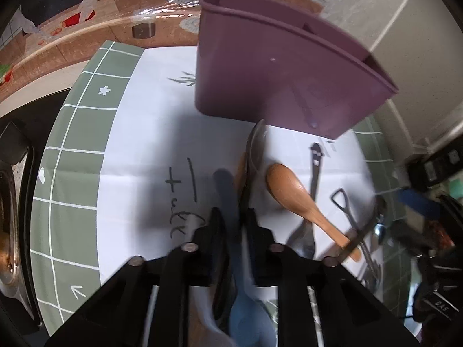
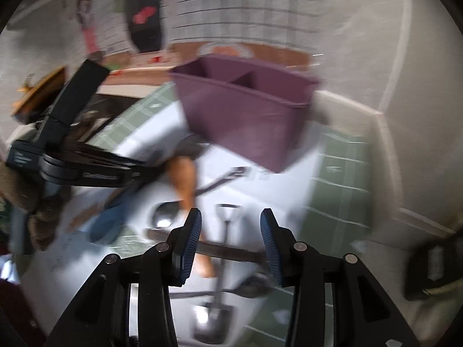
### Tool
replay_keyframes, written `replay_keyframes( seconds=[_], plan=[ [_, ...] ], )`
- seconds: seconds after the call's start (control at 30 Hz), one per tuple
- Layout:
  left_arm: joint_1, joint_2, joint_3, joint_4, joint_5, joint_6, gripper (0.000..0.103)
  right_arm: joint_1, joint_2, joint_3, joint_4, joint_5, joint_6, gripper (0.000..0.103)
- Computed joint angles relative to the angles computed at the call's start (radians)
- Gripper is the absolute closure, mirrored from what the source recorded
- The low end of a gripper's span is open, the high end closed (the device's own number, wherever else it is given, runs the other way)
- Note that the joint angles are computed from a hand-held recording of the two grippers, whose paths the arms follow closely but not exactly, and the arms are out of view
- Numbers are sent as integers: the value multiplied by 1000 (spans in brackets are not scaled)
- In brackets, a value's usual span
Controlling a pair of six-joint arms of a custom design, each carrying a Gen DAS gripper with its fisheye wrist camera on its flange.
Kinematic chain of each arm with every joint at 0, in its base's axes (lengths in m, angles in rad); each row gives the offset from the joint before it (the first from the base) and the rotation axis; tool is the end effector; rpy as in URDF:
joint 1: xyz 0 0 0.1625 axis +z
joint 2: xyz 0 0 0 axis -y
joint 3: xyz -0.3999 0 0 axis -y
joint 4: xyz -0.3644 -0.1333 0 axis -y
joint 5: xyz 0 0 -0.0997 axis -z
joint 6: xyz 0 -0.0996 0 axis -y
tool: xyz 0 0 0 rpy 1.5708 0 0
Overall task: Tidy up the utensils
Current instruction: 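Grasp the blue plastic spoon with the left tool while the right tool grasps the wooden spoon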
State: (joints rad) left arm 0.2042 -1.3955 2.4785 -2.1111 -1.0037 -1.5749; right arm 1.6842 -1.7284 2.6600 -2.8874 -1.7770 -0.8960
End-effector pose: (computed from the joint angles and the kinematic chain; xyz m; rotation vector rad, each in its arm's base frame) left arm -0.2388 -0.2402 0.1109 -0.0578 2.4837 -0.6492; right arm 0.1443 -0.2690 0.2121 1.2953 -2.4607 0.3912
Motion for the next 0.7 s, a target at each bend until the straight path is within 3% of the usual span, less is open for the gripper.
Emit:
replay_keyframes(
  seconds=[0.07, 0.2, 0.4, 0.43, 0.47, 0.57, 0.7],
  plan=[
    [-39, -35, 15, 22, -5, -19, 92, 19, 36, -17, 34, 14, 9, 63],
    [-135, -126, 58, 76, -43, -102, 92, 94, 212, -62, 11, -15, 50, 63],
    [-254, -212, 107, 145, -82, -245, 92, 197, 459, -123, -113, -159, 151, 63],
    [-264, -211, 113, 137, -85, -257, 92, 202, 469, -120, -139, -166, 149, 64],
    [-282, -234, 121, 153, -93, -274, 92, 206, 472, -126, -127, -174, 158, 76],
    [-270, -212, 121, 120, -88, -252, 92, 204, 440, -119, -95, -180, 198, 77],
    [-290, -199, 105, 141, -84, -246, 92, 178, 299, -68, -53, -139, 245, 77]
  ],
)
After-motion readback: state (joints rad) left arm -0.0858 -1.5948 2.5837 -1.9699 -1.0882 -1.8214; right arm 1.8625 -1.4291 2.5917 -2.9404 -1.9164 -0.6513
